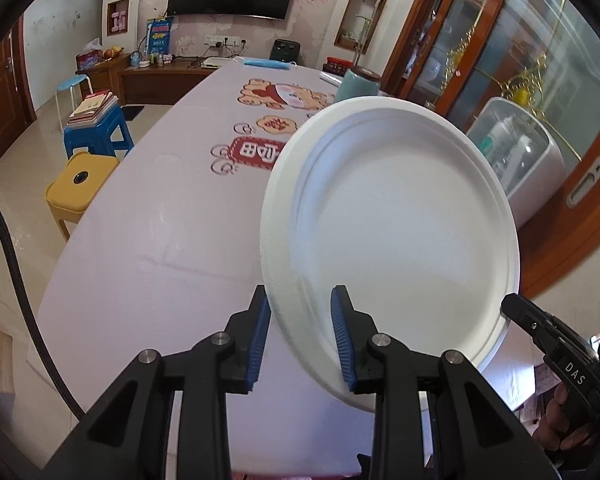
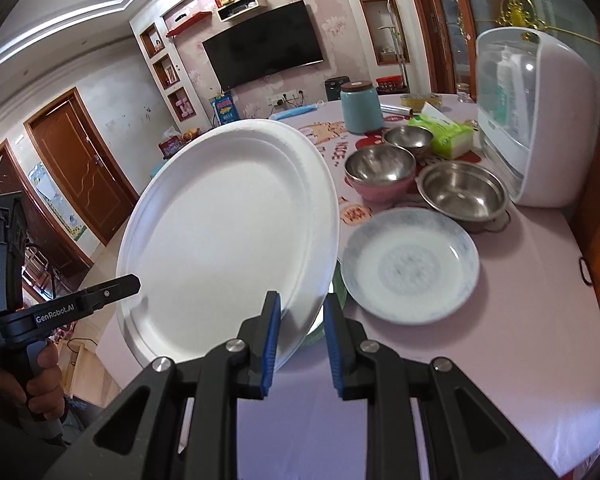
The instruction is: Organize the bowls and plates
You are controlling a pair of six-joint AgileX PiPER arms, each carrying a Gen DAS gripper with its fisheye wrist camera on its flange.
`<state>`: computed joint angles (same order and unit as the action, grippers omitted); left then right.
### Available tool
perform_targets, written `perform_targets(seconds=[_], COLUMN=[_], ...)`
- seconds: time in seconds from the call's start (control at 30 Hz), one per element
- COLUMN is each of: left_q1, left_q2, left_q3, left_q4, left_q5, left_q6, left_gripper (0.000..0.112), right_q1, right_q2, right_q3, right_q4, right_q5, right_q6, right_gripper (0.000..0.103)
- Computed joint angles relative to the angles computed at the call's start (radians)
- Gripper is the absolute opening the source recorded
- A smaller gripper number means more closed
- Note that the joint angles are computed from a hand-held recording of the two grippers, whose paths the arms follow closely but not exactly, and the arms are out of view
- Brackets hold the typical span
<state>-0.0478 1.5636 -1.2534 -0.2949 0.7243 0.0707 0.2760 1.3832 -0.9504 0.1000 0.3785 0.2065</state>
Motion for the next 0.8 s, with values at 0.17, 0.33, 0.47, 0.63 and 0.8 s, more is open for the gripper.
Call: perform_targets(seconds=[0.17,0.33,0.47,0.63,0.8], left_q1=[-0.058,-0.125,-0.191,-0.252,-0.302], left_q2=[-0.058,-0.066,-0.069,-0.035,0.009], left_q3=[0.091,0.129,0.161,0.165,0.164], left_q4=[0.026,0.071,0.113,0.143,0.174], left_q5=[-0.013,-0.006,-0.004,0.017,0.033], left_q6=[-0.049,-0.111,-0.164,-0.204,-0.241], left_gripper=[0.028,0.028,0.028,0.028,0.028], right_q1=[-0.023,-0.028,-0.061,-0.103,-0.139], right_q2=[-0.075,-0.131,-0.159,-0.182,-0.189], right_q3=[0.079,0.142,0.193,0.249,0.282], right_q4=[-0.006,-0.054,-0.026,-0.002,0.032], right_q5=[0.035,0.077,0.112,0.140,0.172], right_q6=[-0.008,0.042,0.025,0.001,-0.035], right_gripper=[0.022,0.022,0.022,0.023,0.024])
